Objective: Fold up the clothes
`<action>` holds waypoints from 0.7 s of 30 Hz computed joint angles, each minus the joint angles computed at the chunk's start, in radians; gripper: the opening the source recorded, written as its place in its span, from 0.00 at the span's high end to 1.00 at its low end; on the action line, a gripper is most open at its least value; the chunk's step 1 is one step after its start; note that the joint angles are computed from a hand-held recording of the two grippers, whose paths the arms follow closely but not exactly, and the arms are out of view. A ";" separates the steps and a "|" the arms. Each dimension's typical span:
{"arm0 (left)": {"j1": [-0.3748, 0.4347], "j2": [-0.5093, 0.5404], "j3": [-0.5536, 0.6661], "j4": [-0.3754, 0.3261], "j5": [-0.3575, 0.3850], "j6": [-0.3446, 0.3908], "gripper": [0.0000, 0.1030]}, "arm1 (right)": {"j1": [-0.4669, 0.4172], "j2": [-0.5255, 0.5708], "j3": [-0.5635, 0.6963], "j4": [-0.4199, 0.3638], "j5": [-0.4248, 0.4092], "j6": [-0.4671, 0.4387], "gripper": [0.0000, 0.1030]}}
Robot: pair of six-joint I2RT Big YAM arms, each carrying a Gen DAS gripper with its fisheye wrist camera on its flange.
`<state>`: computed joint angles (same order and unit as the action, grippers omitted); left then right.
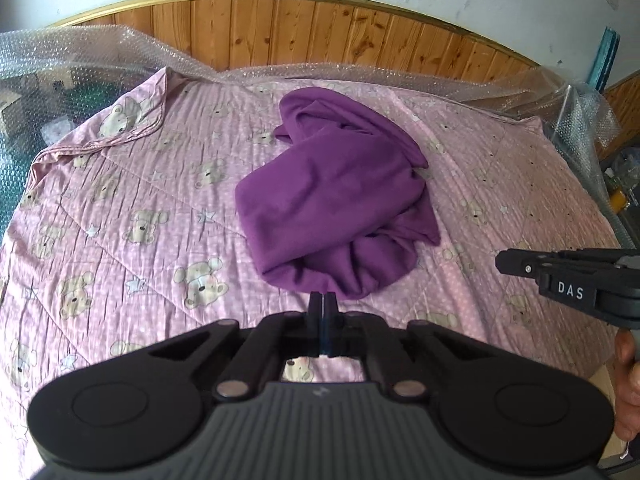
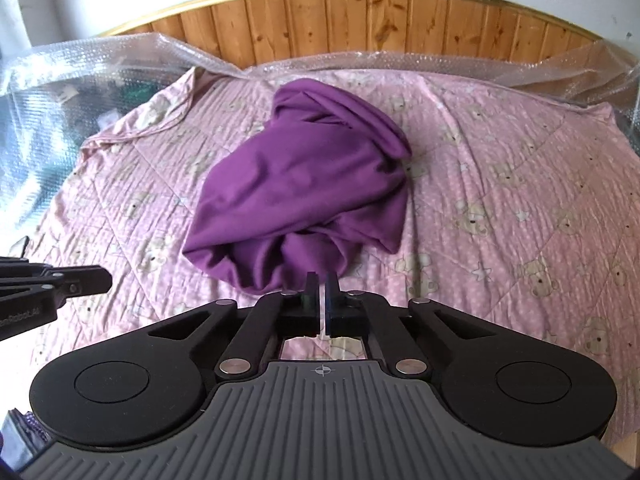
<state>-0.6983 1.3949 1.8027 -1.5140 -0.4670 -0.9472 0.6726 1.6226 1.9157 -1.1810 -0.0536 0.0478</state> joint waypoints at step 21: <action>0.218 0.194 0.137 0.021 0.115 -0.010 0.08 | -0.076 0.338 0.395 -0.169 -0.016 -0.058 0.09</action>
<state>-0.4803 1.5887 1.9398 -1.4925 -0.3521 -0.9576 0.5961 1.9608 2.3110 -1.3505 -0.0699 -0.0104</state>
